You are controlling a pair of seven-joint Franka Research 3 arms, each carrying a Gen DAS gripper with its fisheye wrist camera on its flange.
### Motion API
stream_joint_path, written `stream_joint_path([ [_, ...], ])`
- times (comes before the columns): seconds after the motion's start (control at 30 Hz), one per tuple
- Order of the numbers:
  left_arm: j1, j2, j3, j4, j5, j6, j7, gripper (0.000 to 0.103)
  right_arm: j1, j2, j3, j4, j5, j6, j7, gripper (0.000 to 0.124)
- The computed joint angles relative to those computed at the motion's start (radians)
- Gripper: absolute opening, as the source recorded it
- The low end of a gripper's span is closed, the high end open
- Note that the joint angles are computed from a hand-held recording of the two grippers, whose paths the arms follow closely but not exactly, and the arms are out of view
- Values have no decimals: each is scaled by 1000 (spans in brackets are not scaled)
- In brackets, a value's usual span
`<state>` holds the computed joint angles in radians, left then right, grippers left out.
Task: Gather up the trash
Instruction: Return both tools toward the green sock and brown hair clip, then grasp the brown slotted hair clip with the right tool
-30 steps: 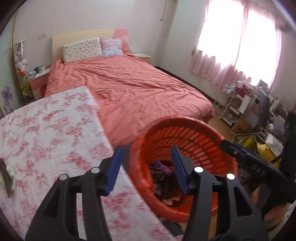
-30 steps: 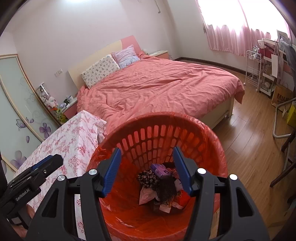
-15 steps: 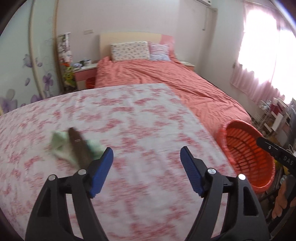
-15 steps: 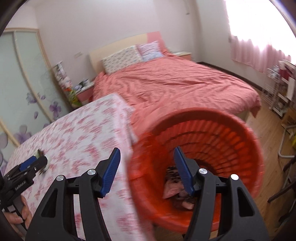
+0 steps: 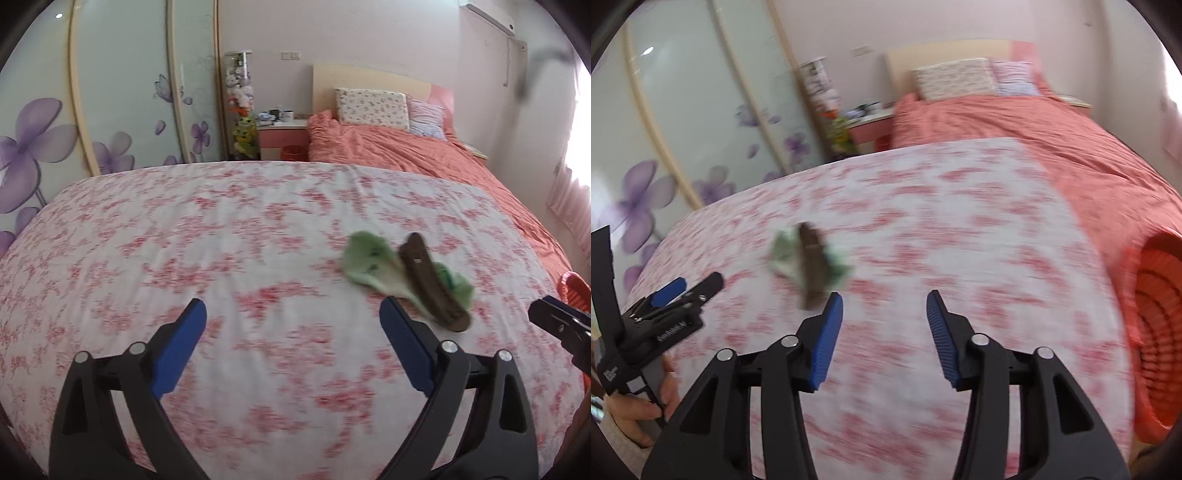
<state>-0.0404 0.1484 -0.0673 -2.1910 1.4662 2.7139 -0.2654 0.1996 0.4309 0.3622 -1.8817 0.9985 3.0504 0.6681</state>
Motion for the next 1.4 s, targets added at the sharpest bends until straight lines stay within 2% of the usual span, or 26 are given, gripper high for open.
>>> stream_joint_path([
  [0.13, 22, -8, 12, -24, -24, 12, 37, 98, 100, 57, -71, 74, -138, -27, 128, 43],
  [0.2, 38, 0, 19, -27, -57, 41, 74, 99, 177, 93, -145, 117, -251, -36, 241, 43],
  [0.37, 61, 39, 36, -14, -150, 122, 152, 99, 315, 158, -305, 194, -464, -81, 463, 43],
  [0.5, 54, 57, 53, -7, -167, 151, 163, 99, 371, 184, -374, 219, -583, -100, 575, 42],
  [0.53, 54, 60, 54, -6, -181, 155, 175, 99, 383, 185, -388, 211, -610, -86, 591, 41],
  [0.57, 51, 62, 57, -5, -187, 156, 179, 99, 417, 187, -428, 207, -674, -78, 643, 35],
  [0.6, 47, 61, 60, -5, -187, 156, 175, 99, 422, 182, -434, 198, -676, -72, 638, 34],
  [0.67, 41, 59, 64, -6, -184, 153, 170, 99, 366, 165, -373, 178, -673, -63, 621, 34],
  [0.8, 28, 61, 53, 2, -225, 120, 213, 99, 283, 118, -290, 102, -683, 6, 613, 34],
  [0.9, 11, 83, 45, 31, -258, 104, 267, 99, 251, 88, -267, 53, -693, 55, 622, 34],
  [0.97, 7, 95, 48, 44, -261, 144, 269, 99, 256, 84, -285, 43, -704, 71, 643, 34],
  [1.1, -20, 141, 60, 102, -284, 220, 279, 99, 292, 74, -365, 7, -729, 92, 709, 34],
  [1.23, -60, 210, 69, 192, -314, 261, 320, 98, 288, 82, -404, 11, -746, 64, 770, 34],
  [1.3, -64, 244, 51, 229, -400, 246, 406, 91, 269, 80, -402, 5, -752, 62, 787, 34],
  [1.37, -51, 282, 19, 270, -500, 229, 515, 73, 256, 81, -397, 7, -758, 58, 800, 34],
  [1.4, -50, 297, 8, 285, -543, 213, 557, 67, 249, 80, -393, 4, -761, 60, 803, 34],
])
